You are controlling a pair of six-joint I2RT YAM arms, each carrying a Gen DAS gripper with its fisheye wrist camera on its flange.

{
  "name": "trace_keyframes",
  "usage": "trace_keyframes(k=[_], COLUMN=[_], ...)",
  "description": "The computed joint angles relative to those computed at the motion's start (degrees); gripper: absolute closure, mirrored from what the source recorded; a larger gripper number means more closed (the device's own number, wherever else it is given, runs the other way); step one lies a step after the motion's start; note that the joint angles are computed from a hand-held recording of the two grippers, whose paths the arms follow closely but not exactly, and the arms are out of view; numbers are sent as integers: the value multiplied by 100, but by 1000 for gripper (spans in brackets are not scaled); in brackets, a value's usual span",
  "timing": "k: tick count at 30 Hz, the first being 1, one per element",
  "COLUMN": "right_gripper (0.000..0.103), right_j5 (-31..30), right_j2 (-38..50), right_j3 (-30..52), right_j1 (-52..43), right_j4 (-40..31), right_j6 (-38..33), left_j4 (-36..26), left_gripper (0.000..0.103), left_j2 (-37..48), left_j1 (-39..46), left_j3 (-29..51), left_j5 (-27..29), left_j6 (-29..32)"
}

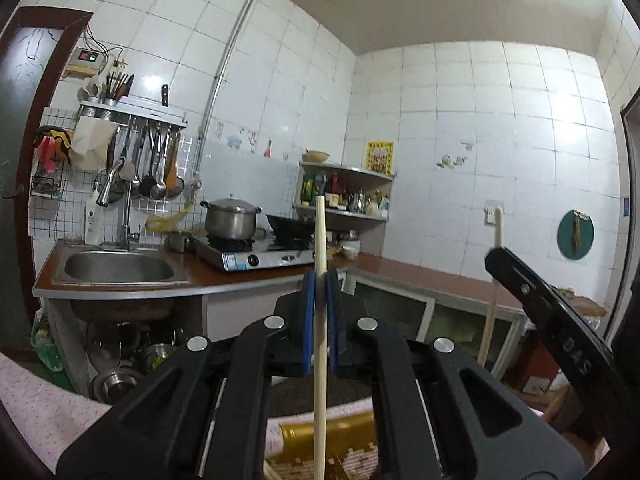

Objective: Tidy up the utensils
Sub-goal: 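Lift both held chopsticks up over the yellow holder, then lower both chopsticks into the holder and open both tools, then move both open tools down toward the spoon and green frog utensil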

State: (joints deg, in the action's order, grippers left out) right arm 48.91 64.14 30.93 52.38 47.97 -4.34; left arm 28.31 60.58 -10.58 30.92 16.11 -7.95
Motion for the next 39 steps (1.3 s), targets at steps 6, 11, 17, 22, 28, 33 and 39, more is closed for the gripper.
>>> trace_keyframes(k=[6, 11, 17, 22, 28, 33, 39], right_gripper=[97, 97, 97, 97, 95, 37, 37], right_j5=[-483, -512, -475, -395, -206, 451, 997], right_j2=[619, 1114, 1400, 1341, 485, -417, -816], right_j3=[-199, -251, -476, -718, -779, -726, -364], right_j1=[-309, -276, -257, -232, -76, 391, 1287], right_j4=[688, 979, 998, 638, -1003, -2809, -5985], right_j6=[176, 102, 371, 899, 1813, 2635, 5119], left_j4=[1077, 1734, 2067, 1678, 286, -1325, -3486], left_gripper=[99, 99, 99, 99, 85, 31, 7], left_j2=[760, 1232, 1479, 1261, 525, -813, -1932], left_j1=[-39, -3, 66, 303, 535, 830, 1531], left_j3=[-243, -564, -838, -1059, -1103, -1258, -1288], left_j5=[-79, -81, -66, 122, 343, 329, 783], left_j6=[154, 141, 262, 264, 478, 672, 1152])
